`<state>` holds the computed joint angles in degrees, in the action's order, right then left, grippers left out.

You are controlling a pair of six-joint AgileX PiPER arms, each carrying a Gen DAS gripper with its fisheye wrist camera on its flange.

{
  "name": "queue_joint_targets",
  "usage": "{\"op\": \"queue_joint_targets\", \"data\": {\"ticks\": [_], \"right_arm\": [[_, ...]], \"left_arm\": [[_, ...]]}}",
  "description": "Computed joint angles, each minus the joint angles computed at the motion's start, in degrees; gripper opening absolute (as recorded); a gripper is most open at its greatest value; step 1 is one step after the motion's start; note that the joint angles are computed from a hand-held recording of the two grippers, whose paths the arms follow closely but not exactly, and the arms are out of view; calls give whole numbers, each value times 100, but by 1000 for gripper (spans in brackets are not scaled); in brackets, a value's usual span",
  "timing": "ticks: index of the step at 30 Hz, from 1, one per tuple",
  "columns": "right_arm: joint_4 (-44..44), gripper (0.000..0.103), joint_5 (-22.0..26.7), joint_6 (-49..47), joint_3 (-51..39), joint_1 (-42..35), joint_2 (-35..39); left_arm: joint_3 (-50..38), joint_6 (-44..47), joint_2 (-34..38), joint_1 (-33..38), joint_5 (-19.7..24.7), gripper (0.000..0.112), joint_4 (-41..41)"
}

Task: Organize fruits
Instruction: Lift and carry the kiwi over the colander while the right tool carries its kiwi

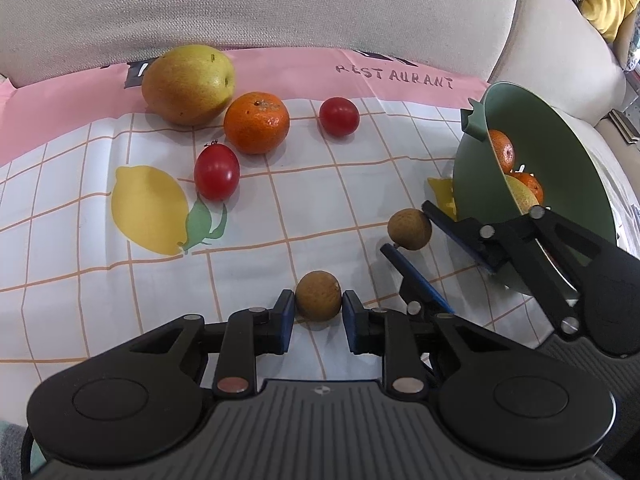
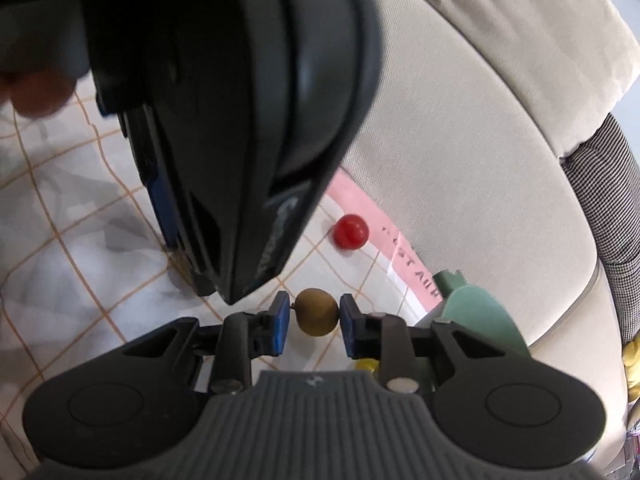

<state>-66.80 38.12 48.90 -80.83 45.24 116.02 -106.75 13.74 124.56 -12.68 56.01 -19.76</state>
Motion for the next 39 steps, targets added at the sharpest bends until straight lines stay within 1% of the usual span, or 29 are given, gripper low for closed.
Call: {"op": "queue_joint_targets", "data": {"ticks": [4,8,9,10,15,23,28,31,35,39], "right_arm": [[-391,23,-10,412,337,134,-240],[-469,23,39,584,532,234,-491],[-443,23,30,591,579,230,-563],[-496,23,-90,685,754,124,-687],[-28,23,-161,683,840,24,-1020],[48,23,-144,1181,1185,-44,-1551],[494,23,-73,1296,1316,-174,-1994],[752,23,-192,1437,1476,-404,-2245],[1266,23,-539,1534,1696,-859,-2513],[2400,23,-1002,1069,1822,-1512,-2716]], "left_arm": [[209,22,-142,40,-163,28,-77],[532,17,-380,103,-337,28,-246],[639,22,-463,121,-390,28,-303],[733,23,-540,128,-447,28,-332],[1141,-56,-941,91,-722,28,-291],[1624,-142,-1687,-183,-1080,28,-154],[1643,-205,-1960,-446,-1210,28,-63],[1569,-176,-2019,-607,-1237,28,-47],[1317,-190,-1938,-881,-1219,28,58],[1037,-164,-1790,-1178,-1162,28,278]]}}
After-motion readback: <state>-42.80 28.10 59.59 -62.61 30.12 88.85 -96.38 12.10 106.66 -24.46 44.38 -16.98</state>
